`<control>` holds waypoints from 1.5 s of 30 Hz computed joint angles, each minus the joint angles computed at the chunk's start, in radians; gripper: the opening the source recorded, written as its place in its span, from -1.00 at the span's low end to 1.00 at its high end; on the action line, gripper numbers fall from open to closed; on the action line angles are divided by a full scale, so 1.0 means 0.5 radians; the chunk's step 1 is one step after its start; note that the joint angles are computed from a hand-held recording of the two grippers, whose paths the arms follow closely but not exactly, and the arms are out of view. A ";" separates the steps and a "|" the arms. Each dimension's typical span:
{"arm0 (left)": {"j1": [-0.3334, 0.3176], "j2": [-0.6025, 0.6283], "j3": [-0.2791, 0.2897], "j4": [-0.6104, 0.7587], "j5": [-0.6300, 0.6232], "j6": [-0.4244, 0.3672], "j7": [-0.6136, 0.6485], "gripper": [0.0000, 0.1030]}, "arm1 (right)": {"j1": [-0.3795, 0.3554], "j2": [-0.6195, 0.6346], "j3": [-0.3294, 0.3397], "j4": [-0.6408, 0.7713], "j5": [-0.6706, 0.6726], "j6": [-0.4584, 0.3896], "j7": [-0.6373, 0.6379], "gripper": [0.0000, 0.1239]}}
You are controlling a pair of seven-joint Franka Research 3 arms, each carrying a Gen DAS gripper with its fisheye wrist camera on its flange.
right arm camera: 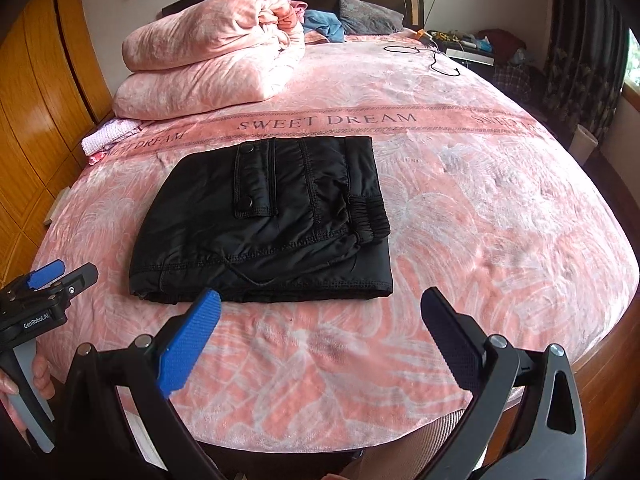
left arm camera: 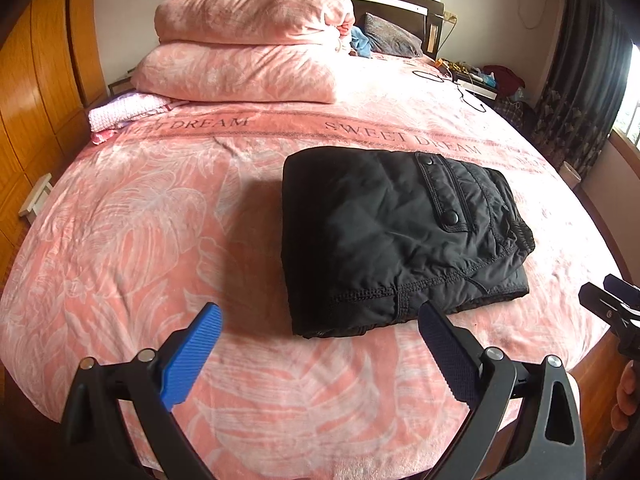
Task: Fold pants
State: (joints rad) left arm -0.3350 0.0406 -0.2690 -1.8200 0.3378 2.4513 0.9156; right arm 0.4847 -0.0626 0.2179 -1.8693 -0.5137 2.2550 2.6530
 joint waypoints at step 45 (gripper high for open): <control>-0.066 0.120 0.001 0.188 0.194 -0.207 -0.071 0.92 | 0.077 0.143 -0.054 0.161 0.017 -0.133 -0.033 0.62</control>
